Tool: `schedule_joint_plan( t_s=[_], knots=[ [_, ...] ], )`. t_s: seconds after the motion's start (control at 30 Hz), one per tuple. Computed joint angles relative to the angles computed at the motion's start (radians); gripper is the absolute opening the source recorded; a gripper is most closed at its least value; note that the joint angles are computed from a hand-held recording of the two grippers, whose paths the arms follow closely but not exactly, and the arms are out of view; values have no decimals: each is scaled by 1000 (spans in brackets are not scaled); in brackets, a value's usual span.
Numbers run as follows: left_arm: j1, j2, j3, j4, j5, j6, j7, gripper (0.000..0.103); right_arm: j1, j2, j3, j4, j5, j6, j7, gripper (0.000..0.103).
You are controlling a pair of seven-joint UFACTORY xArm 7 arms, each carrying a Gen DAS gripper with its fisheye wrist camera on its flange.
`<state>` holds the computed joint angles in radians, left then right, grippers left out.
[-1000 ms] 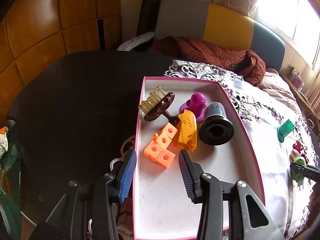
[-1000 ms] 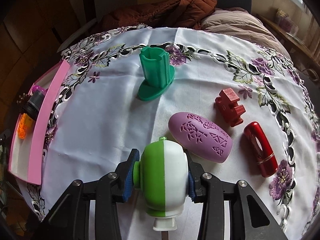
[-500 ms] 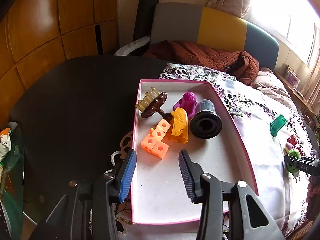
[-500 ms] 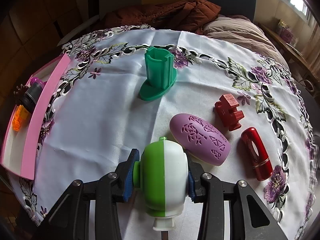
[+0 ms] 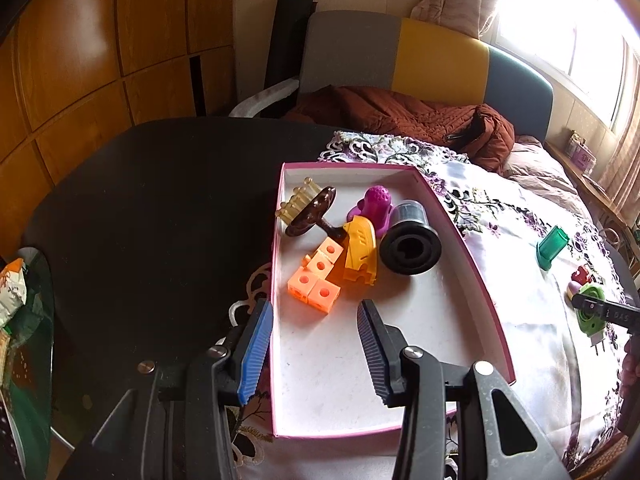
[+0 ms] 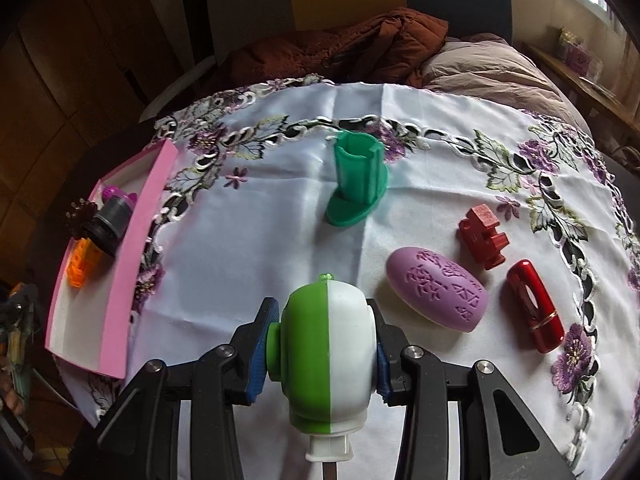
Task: Organize rigid objects
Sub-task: 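Carry the green-white plug device into the tray and open the right tool, then withdraw both tools from the tray toward the remaining objects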
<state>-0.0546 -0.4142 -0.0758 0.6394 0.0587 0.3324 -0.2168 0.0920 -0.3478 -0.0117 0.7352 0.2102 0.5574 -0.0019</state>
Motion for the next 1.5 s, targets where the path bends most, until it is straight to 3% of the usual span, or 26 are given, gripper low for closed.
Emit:
schedule_joint_plan(
  t_s=[0.27, 0.53, 0.7, 0.97, 1.17, 1.37, 1.5],
  knots=[
    [8, -14, 22, -23, -23, -12, 5, 44, 149, 2, 22, 68, 158, -18, -68, 42],
    [28, -22, 42, -34, -37, -15, 13, 44, 267, 148, 78, 219, 307, -6, -168, 42],
    [30, -19, 51, -35, -49, -15, 23, 44, 250, 286, 141, 317, 201, 17, -90, 42],
    [39, -16, 41, -39, -46, -19, 25, 44, 228, 384, 156, 349, -160, -49, 223, 45],
    [42, -18, 39, -39, -40, -19, 22, 44, 219, 366, 163, 329, -169, -59, 217, 47],
    [36, -27, 38, -42, -40, -15, 26, 44, 223, 306, 172, 281, -172, -93, 210, 70],
    [31, -35, 36, -44, -39, -13, 29, 44, 219, 271, 167, 255, -174, -110, 212, 73]
  ],
)
